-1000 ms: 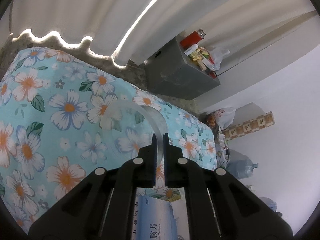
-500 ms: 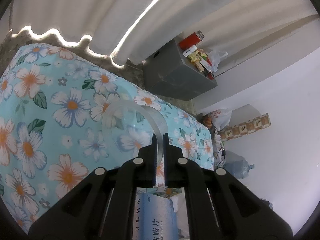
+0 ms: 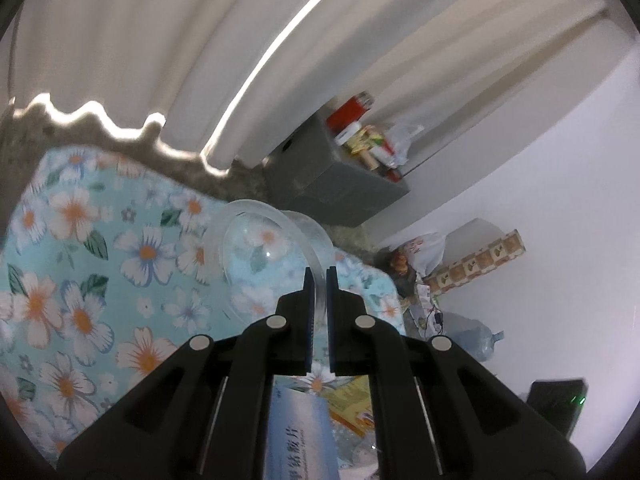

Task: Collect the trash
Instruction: 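Carry lid and tissue over the blue wastebasket and open both tools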

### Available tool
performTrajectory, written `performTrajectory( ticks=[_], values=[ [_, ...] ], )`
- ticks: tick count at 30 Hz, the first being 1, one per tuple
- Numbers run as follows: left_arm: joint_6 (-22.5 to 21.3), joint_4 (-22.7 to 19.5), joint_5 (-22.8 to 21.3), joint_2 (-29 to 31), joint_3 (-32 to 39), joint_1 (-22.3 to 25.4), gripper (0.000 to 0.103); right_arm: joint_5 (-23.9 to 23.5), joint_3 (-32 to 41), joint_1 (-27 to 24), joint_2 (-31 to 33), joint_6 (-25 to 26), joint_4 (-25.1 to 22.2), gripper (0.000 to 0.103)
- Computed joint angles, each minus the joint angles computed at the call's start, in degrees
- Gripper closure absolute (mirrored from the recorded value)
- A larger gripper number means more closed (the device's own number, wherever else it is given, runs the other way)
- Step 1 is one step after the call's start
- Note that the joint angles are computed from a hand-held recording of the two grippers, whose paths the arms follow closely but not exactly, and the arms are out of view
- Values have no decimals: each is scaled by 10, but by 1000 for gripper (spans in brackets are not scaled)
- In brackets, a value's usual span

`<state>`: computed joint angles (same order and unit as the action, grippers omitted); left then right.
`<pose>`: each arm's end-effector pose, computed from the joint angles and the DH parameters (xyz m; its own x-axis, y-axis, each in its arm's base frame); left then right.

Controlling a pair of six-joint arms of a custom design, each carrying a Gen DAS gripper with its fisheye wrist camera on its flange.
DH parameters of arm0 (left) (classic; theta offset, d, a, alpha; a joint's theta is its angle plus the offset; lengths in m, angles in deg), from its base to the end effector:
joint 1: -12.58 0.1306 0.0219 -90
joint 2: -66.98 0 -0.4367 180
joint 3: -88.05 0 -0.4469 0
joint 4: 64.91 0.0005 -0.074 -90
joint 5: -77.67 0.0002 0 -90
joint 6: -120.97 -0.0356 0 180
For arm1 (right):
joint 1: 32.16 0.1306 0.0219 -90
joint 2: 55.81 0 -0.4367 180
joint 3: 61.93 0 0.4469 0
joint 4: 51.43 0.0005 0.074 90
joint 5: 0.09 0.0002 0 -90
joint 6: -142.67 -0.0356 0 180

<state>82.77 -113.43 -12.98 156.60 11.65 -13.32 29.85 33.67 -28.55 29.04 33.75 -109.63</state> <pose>0.4883 -0.2372 0.6129 -0.6520 -0.5569 -0.5145 -0.1359 0.7534 -0.6434 0.4808 0.0607 0.5812 -0.8953 0.1057 -0.4327 -0.3446 0.4513 0.8232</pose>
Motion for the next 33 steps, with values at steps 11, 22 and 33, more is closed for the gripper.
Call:
performTrajectory(
  ticks=[11,22,33],
  values=[
    [-76,-21,-14,-40,47,-97,100,-68,-36,-122,-106,4,46,100],
    [-139,-49,-55,19,127,-247,100,-102,-88,-317,-188,115,-94,100],
    [-116,-63,52,168,233,-309,100,-108,-119,-521,-152,297,-308,100]
  ],
)
